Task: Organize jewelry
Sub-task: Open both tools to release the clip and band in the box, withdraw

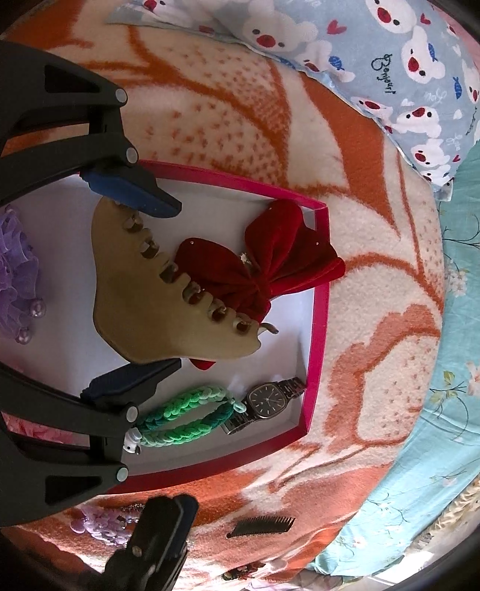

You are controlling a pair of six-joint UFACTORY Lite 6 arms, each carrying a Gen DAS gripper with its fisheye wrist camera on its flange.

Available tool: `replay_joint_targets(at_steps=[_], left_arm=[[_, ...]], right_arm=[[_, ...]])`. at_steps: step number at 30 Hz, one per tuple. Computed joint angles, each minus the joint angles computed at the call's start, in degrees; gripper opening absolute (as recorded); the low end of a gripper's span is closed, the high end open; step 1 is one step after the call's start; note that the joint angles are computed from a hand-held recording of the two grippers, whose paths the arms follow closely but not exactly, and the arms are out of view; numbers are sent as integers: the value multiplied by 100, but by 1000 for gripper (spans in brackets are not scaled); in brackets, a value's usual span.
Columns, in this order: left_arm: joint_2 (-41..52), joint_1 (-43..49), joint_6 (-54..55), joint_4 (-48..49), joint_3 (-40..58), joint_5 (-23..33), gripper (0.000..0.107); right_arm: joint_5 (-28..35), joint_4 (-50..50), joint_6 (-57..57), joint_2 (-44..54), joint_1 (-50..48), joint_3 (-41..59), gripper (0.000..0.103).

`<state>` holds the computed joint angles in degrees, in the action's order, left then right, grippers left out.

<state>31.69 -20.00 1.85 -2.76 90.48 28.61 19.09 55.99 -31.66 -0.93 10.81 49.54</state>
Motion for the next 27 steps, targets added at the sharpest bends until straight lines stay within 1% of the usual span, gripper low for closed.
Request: replay_joint_targets(at_steps=[5, 8, 12, 14, 18, 21, 27], left_arm=[[-178, 10, 76, -104, -137, -15, 76], [-452, 0, 56, -92, -382, -74, 80], [-912, -19, 13, -149, -771, -147, 82], [-1196, -34, 46, -281, -994, -152, 82], [-1784, -159, 59, -538, -1482, -168, 83], [-2101, -380, -172, -419, -1759, -191, 83], [-2496, -876, -589, -273, -2142, -127, 84]], right_arm=[[92, -87, 125, -621, -210, -394, 39], [211, -177, 201, -969, -412, -613, 40], [428, -525, 468, -1672, -806, -1090, 50], [570, -717, 597, -1973, -1018, -1281, 50], [1029, -1019, 721, -2750, -1709, -1762, 52], [1491, -1105, 626, -3296, -2388, -2074, 55], [2477, -1270, 231, -4169, -3720, -2425, 56]])
